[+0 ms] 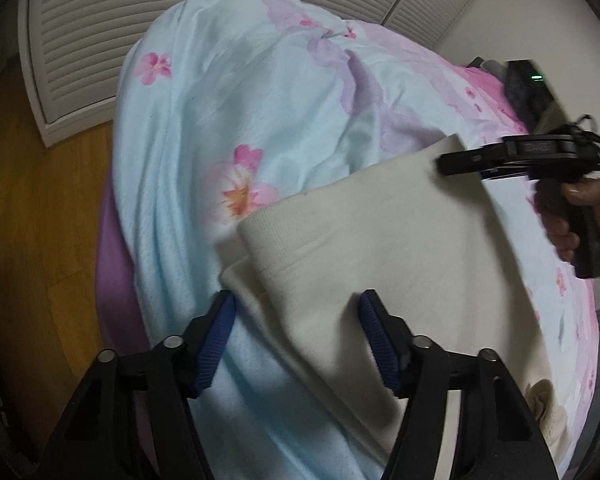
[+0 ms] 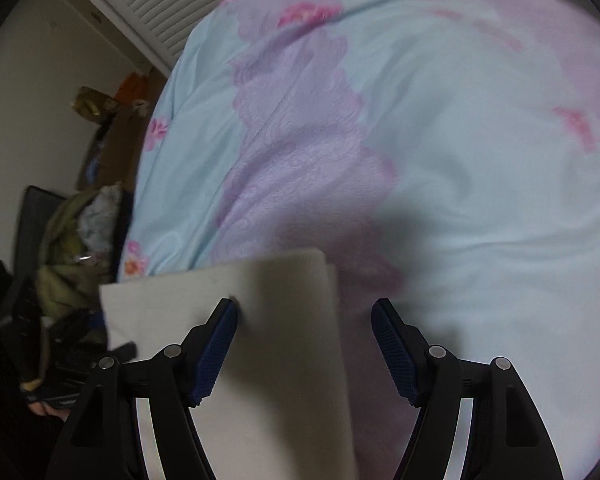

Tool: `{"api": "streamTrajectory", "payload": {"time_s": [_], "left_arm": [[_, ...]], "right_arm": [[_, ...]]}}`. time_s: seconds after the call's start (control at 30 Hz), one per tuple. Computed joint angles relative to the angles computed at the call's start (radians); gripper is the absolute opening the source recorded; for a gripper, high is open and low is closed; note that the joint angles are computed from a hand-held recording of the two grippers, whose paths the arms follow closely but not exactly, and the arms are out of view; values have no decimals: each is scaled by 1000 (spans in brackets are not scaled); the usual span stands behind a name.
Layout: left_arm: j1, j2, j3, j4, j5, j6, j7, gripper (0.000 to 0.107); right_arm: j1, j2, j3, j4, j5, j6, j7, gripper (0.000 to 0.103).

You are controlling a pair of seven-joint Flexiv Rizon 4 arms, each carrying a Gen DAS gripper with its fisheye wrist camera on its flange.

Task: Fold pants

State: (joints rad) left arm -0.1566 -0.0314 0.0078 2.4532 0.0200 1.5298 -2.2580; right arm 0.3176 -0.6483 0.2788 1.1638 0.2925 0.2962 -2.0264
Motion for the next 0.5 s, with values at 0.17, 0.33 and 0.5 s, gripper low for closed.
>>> {"api": "streamTrajectory", "payload": {"time_s": [0.17, 0.33, 0.5], "left_arm": [[-6, -17, -43, 47, -174, 98, 119, 52], [-24, -10, -20, 46, -125, 149, 132, 20], [-26, 8, -23, 57, -118, 198, 157, 16]], "right_arm": [[-16, -109, 36, -158, 72, -179, 13, 36], [-12, -71, 32, -124, 86, -183, -60, 21], [-26, 29, 36, -42, 111, -118, -113, 20]]}}
